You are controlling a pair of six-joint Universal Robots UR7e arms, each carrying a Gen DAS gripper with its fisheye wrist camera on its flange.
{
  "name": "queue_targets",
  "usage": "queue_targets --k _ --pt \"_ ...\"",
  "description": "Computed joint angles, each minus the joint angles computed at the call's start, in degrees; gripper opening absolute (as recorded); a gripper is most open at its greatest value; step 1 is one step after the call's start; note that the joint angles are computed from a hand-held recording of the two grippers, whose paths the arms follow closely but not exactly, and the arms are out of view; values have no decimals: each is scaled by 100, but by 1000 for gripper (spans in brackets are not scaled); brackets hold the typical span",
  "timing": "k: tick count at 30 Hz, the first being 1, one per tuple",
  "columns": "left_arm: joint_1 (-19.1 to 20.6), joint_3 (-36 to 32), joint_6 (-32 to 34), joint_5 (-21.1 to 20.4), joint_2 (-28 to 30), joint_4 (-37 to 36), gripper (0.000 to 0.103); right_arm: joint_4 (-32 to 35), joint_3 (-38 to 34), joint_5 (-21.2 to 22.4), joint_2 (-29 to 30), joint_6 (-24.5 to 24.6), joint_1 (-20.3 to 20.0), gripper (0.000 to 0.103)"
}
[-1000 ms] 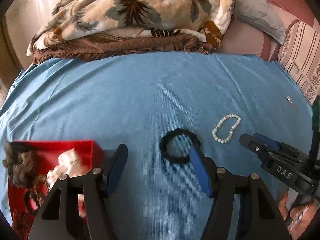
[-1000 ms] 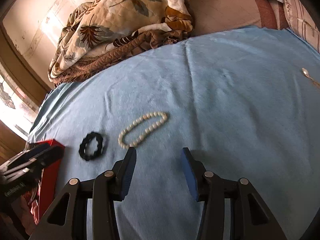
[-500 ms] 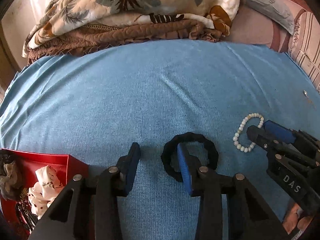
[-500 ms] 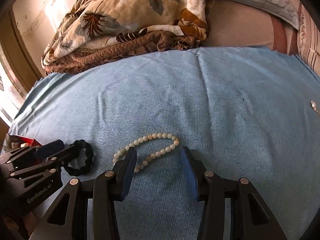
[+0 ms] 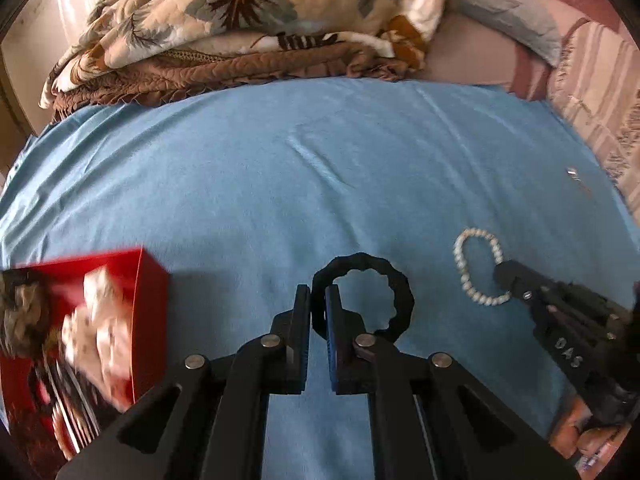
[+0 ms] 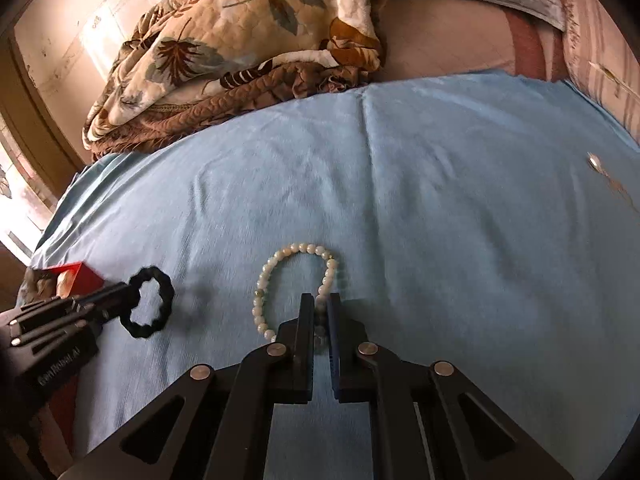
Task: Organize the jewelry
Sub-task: 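Grasp the thick black hair tie with the left tool while the right tool grasps the small white bead bracelet, then carry the black hair tie and white bead bracelet over the red tray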
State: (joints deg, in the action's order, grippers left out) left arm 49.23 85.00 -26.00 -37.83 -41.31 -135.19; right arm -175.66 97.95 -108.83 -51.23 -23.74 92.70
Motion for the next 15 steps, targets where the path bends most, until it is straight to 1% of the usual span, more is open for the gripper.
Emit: queue_targets --k 6,9,15 --pt "-359 835 -354 -357 -514 -351 7 -213 929 390 -661 333 -215 7" --pt "-539 1159 -527 -339 -654 -393 7 -343 1375 553 -973 463 -311 7" --pt "-829 1677 -880 -361 -877 -468 7 -626 1954 541 -1343 347 -323 7"
